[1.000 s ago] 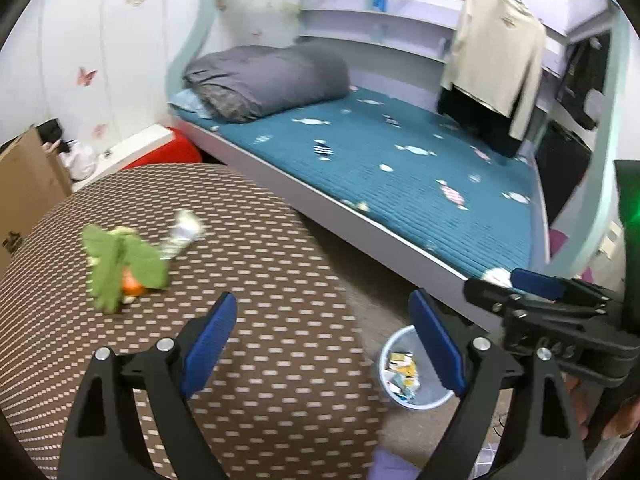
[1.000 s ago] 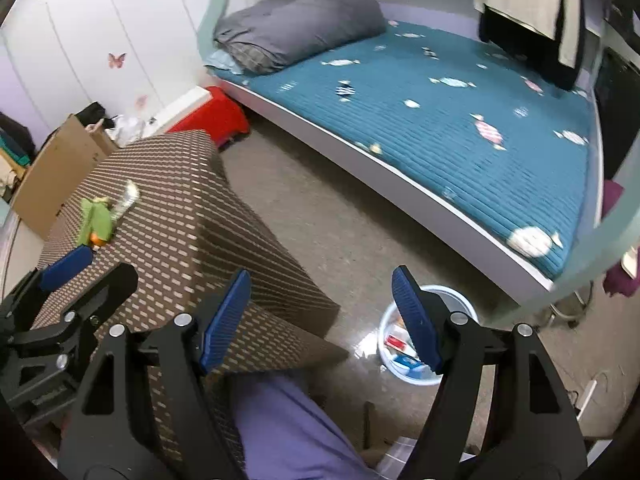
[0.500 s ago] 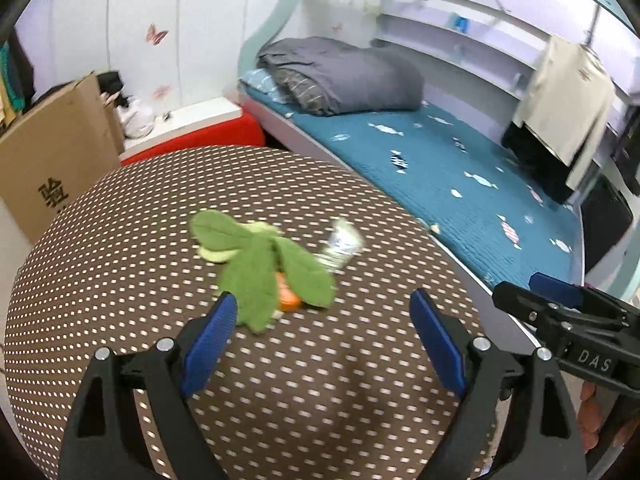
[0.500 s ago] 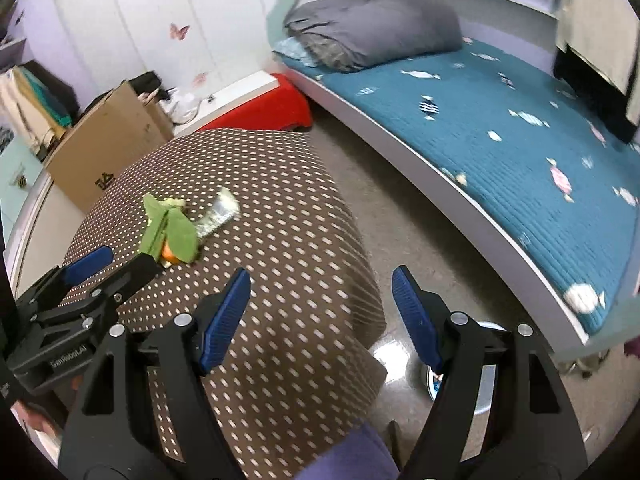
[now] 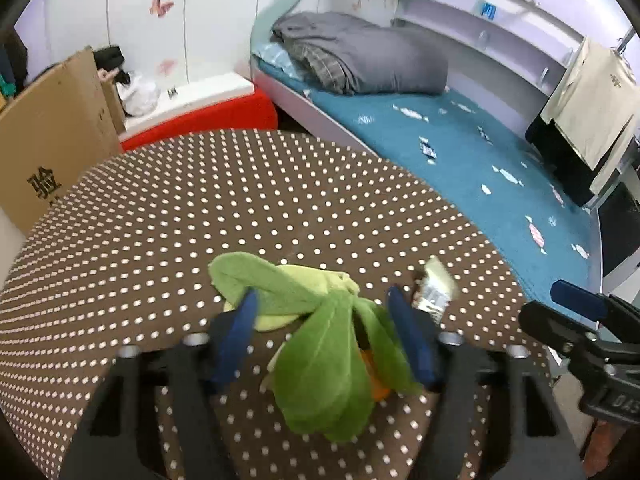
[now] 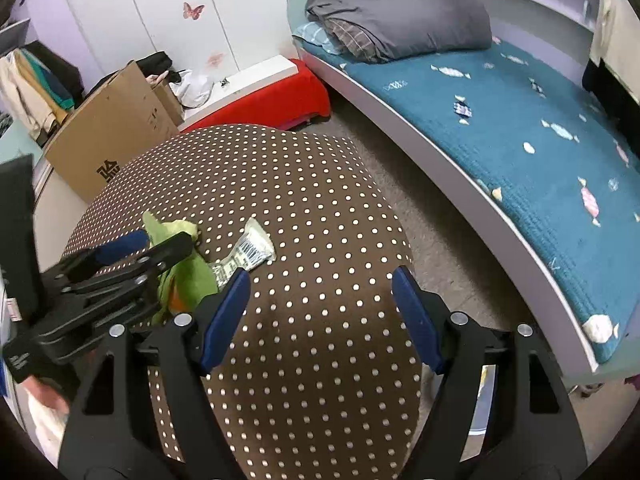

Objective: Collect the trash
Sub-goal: 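Grasp the green leaf plush with the left tool while the right tool grasps the orange ball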

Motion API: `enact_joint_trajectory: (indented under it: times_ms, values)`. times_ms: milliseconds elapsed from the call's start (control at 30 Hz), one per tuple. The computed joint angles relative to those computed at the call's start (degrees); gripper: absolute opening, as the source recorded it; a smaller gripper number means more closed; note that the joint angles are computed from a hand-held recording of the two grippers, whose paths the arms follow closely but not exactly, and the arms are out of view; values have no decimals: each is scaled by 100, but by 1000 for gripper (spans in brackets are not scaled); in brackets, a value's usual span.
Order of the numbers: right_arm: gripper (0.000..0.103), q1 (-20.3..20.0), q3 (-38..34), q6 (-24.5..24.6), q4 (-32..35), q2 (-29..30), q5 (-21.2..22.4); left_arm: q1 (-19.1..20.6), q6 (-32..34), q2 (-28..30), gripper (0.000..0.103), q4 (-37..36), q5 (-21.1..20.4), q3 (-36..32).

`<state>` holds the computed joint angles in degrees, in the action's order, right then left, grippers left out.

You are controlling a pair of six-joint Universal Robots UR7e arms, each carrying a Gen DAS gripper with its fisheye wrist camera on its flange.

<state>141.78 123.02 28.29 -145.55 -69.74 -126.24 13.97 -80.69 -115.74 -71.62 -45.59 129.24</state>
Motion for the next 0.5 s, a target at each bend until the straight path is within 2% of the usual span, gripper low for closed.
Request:
enact_joint_trajectory:
  times_ms: [33, 67, 100, 133, 200, 300, 400, 433, 467, 500]
  values:
    - [72, -15, -20, 5, 21, 26, 18, 65, -10, 6, 37, 23, 9, 14]
    - [72, -21, -31, -14, 30, 44, 27, 8, -97, -49, 32, 147, 71, 27]
    - [72, -14, -42, -41, 39, 64, 24, -74, -70, -181, 19, 157, 73, 42]
    - [72, -2, -58, -48, 47, 85, 20, -138, -78, -288, 17, 160, 57, 36]
    - [72, 23, -91, -67, 25, 122, 57, -399, -522, -474, 16, 600, 151, -84]
    - [72, 158, -163, -273, -109, 242, 128, -990, -1399, -753, 15, 1567, 278, -359]
    - [72, 271, -207, -692, -315, 392, 348, -1805, -2465, -986, 15, 2707, 163, -611]
    - [69, 300, -223, -854, -393, 462, 499, -2104, -2902, -1008, 15, 3192, 15, -710]
    - [58, 312, -246, -961, -418, 533, 663, -2303, -3161, -994, 15, 3438, -118, -740]
    - [52, 311, -250, -1001, -413, 573, 788, -2494, -3382, -1002, 15, 3660, -268, -761]
